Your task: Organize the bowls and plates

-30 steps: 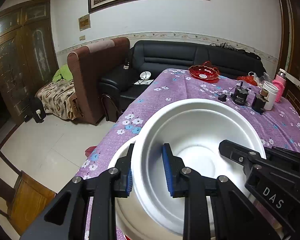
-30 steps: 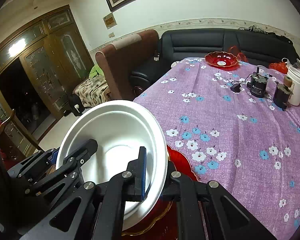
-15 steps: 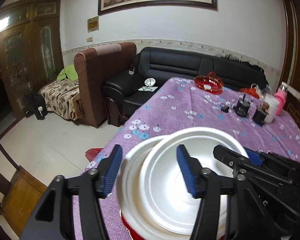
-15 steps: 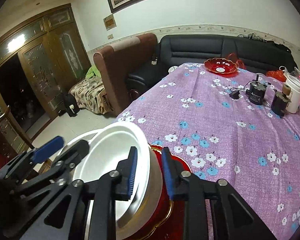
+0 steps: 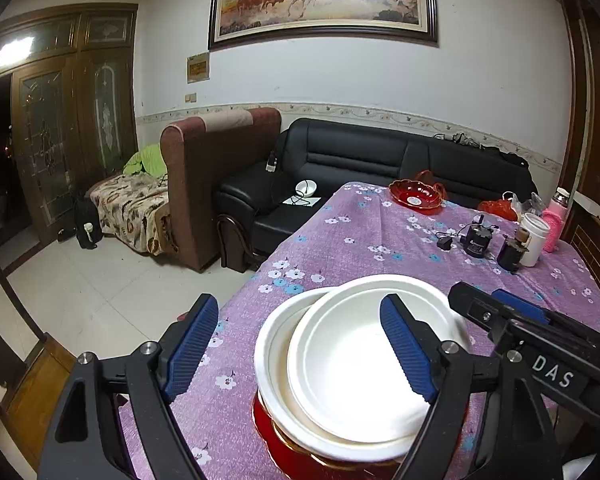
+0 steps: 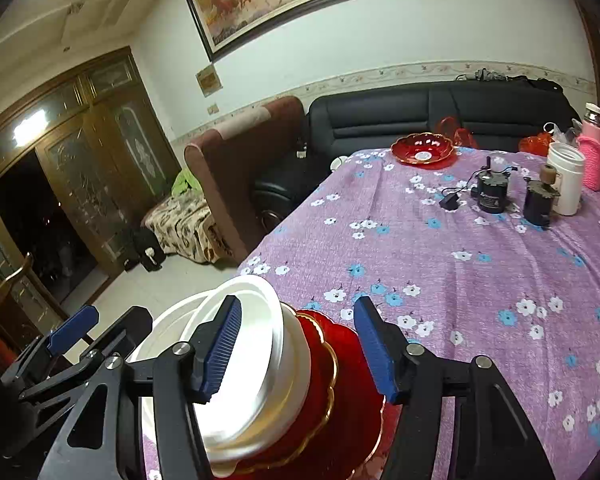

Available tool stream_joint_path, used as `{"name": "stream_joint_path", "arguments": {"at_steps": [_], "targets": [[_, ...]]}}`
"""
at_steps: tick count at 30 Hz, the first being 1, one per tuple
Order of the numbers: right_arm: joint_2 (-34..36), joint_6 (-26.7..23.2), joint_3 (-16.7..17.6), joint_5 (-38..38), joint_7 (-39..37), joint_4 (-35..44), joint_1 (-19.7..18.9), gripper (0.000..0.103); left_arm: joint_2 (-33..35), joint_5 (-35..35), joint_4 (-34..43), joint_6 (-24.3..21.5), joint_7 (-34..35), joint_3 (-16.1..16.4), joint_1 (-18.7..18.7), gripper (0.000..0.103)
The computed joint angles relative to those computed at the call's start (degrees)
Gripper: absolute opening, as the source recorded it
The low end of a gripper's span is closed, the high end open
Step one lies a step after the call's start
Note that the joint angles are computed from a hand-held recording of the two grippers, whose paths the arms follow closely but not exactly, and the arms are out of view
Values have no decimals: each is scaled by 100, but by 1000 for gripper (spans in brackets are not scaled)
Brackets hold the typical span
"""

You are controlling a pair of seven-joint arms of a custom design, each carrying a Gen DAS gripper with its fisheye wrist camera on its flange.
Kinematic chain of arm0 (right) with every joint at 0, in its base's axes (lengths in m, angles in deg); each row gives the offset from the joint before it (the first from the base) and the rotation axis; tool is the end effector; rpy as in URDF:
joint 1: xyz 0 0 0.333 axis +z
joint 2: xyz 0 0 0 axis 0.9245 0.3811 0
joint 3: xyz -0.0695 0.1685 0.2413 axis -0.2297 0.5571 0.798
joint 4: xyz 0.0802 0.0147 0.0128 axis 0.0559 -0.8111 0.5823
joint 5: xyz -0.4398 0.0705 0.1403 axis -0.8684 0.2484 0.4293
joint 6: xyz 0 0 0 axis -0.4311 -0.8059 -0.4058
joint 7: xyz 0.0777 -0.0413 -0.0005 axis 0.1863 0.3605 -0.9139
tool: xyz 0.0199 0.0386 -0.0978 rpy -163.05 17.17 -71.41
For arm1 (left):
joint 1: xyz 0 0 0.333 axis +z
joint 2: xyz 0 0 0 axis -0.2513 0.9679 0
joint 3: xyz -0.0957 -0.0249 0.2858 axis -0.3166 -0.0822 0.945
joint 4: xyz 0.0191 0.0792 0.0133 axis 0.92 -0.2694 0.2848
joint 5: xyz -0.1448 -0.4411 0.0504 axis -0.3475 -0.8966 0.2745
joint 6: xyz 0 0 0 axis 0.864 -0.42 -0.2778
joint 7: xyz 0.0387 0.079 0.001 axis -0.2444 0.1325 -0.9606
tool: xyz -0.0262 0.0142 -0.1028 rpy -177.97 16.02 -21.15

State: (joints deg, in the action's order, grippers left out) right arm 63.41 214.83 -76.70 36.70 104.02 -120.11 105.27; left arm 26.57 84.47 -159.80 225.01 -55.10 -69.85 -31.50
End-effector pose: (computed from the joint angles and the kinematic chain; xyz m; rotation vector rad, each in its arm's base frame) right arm 0.6454 0.4944 0.5766 -1.4920 1.5804 -0.4776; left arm 0.6416 -0.3339 0.5816 -1.5783 1.6094 -0.9488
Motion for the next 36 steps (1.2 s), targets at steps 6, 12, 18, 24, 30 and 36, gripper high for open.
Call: {"name": "stream_joint_path", "arguments": {"at_steps": [6, 12, 18, 24, 30, 36], "targets": [[-526, 183, -116, -552, 593, -671, 104, 69, -267, 472, -234, -77, -420, -69, -63, 88], [-988, 301, 10, -1064, 1083, -1277, -7, 70, -468, 1072, -393, -166, -975, -218, -53, 91], [-1409, 312, 183, -1757, 1621, -1791, -132, 73, -724, 1817, -599, -324, -1710, -405, -42, 96], [-1706, 361, 417, -2099, 1958, -2191, -357, 76, -840, 2295, -695, -448, -2186, -568, -34, 102], [-1909, 212, 615, -2550, 2087, -2441, -467, 80, -1047, 2895, -925, -385, -3021, -687, -9, 103], [-1968, 197, 757, -2653, 1917, -2586, -536, 81, -812, 2425, -733, -687, -2407, -743, -116, 103]]}}
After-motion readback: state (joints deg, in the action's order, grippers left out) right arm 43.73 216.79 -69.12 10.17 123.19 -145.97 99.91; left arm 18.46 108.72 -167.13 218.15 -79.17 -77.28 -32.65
